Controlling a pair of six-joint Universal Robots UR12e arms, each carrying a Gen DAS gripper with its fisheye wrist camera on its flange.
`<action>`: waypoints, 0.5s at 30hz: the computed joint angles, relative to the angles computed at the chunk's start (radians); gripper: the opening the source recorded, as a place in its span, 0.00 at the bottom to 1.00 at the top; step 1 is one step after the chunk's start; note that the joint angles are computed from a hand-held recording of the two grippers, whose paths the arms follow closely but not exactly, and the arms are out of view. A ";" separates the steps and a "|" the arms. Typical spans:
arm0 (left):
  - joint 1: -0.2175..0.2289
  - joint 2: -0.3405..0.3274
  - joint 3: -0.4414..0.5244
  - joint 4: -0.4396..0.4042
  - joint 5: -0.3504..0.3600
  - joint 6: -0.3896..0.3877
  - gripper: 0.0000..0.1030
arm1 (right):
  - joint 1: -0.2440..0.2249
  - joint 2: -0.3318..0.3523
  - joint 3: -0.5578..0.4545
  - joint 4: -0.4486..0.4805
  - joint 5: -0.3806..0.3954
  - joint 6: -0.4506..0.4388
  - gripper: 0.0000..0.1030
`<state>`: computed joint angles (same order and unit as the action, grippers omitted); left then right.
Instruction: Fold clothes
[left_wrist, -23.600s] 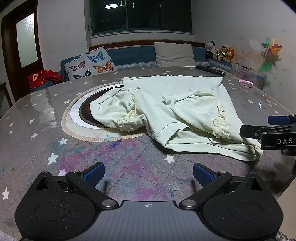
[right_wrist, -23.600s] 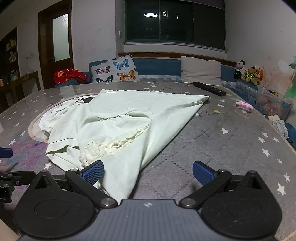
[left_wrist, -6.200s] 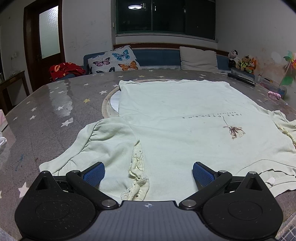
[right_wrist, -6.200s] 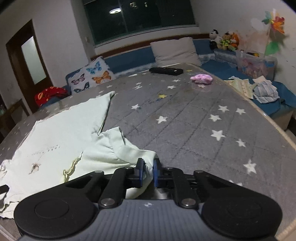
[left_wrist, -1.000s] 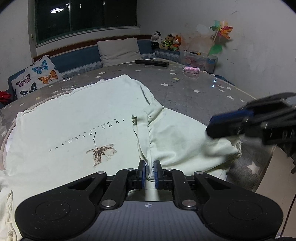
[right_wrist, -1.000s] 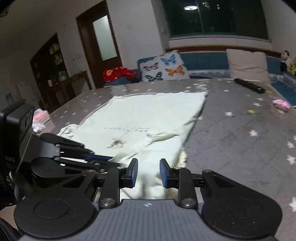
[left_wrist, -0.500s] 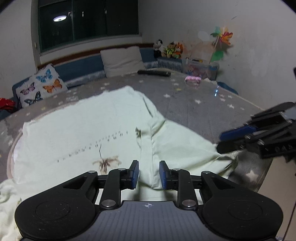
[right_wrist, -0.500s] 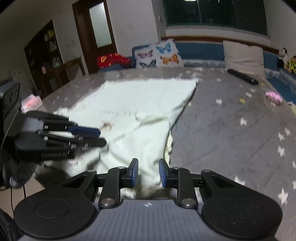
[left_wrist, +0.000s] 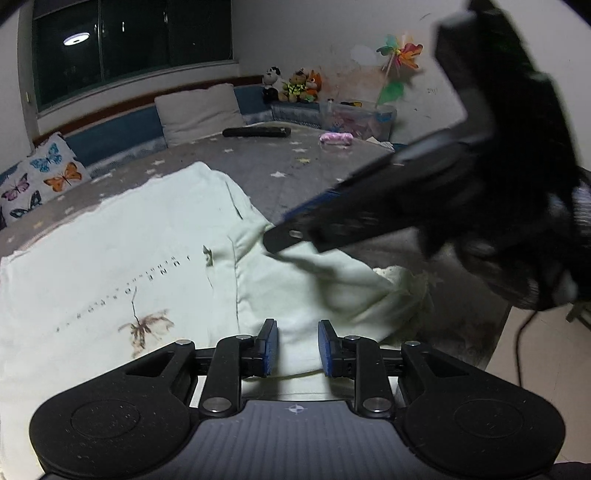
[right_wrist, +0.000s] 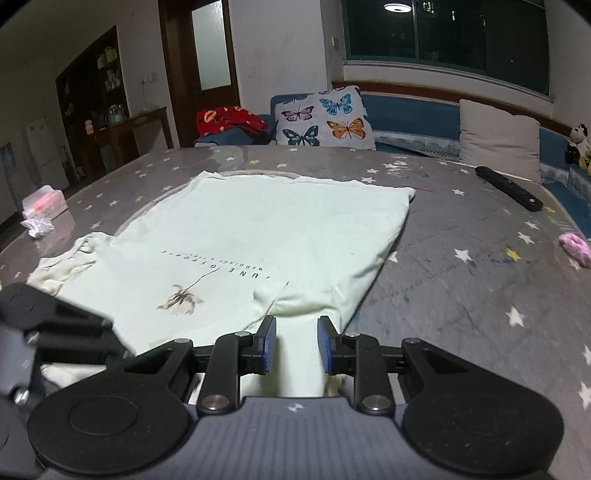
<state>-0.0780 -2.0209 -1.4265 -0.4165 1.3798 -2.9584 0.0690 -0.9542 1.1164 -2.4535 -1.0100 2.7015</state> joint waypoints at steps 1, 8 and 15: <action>0.001 0.000 -0.001 0.000 -0.004 -0.001 0.26 | 0.004 0.009 -0.012 0.007 -0.007 -0.009 0.23; 0.011 0.010 -0.016 0.008 -0.034 -0.015 0.26 | 0.032 0.065 -0.092 0.050 -0.073 -0.036 0.22; 0.026 0.041 -0.061 0.062 -0.021 -0.064 0.29 | 0.040 0.073 -0.110 0.064 -0.095 -0.043 0.23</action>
<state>-0.0522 -1.9797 -1.4875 -0.3542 1.3586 -3.0220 0.1093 -0.8817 1.0066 -2.3897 -1.1046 2.6582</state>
